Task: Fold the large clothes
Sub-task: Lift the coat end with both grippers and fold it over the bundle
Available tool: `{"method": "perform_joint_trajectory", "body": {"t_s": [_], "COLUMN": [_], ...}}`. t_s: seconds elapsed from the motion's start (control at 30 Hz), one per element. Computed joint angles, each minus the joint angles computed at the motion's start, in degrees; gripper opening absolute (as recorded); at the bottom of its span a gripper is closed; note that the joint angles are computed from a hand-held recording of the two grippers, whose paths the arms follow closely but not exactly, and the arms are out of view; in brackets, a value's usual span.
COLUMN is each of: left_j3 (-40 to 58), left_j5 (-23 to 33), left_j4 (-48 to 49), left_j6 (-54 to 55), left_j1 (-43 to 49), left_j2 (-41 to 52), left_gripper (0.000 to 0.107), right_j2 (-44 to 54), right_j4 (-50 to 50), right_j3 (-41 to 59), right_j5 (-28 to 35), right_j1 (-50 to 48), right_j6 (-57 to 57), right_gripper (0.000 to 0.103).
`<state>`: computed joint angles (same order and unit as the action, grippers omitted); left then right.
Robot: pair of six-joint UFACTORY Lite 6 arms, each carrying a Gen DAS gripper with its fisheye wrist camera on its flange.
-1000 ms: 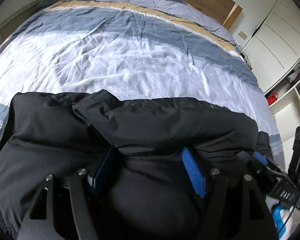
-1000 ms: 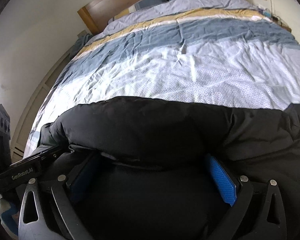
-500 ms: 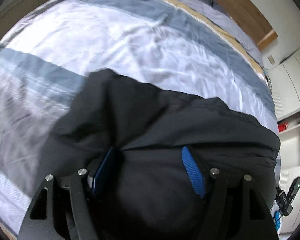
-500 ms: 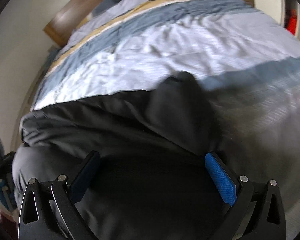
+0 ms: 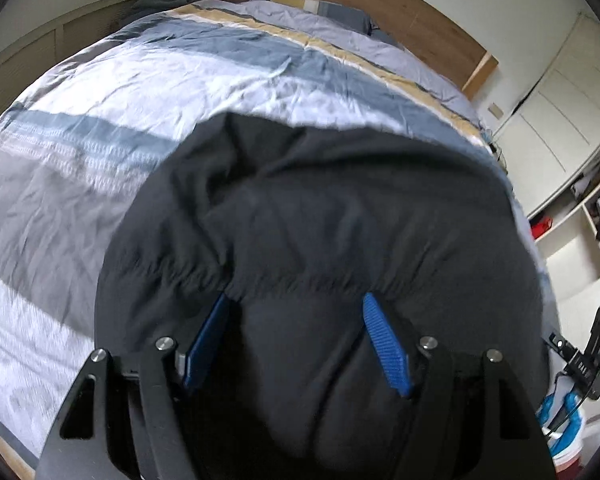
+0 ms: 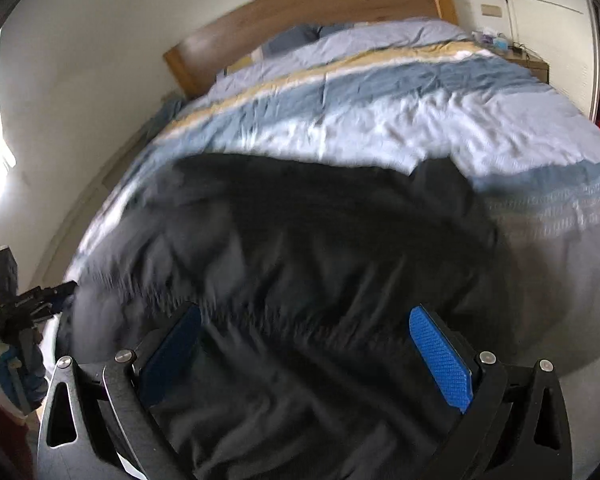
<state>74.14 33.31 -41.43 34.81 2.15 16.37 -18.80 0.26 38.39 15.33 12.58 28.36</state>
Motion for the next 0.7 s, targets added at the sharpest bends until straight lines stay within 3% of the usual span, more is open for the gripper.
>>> {"method": "perform_joint_trajectory", "body": {"t_s": [0.17, 0.3, 0.43, 0.53, 0.7], "left_j3": [-16.52, -26.71, -33.61, -37.38, -40.41], "left_j5": [-6.4, -11.77, -14.54, -16.86, -19.69], "left_j4": [-8.75, -10.89, -14.0, -14.97, -18.46], "left_j6": [13.03, 17.17, 20.99, 22.77, 26.27], "left_j1": [2.68, 2.2, 0.53, -1.53, -3.98], "left_j2": [-11.5, -22.64, -31.23, -35.31, -36.06], "left_gripper": [0.068, 0.068, 0.068, 0.068, 0.068], "right_j2": [-8.89, -16.33, -23.2, -22.2, -16.42], "right_j4": [-7.56, -19.23, -29.96, -38.1, -45.96], "right_j3": [-10.88, -13.28, -12.59, -10.04, -9.39], "right_j5": [0.67, 10.29, 19.17, 23.62, 23.73], "right_j1": [-0.14, 1.25, 12.95, 23.83, 33.38], "right_j6": [7.37, 20.19, 35.38, 46.83, 59.22], "right_gripper": [0.103, 0.103, 0.102, 0.102, 0.103]}}
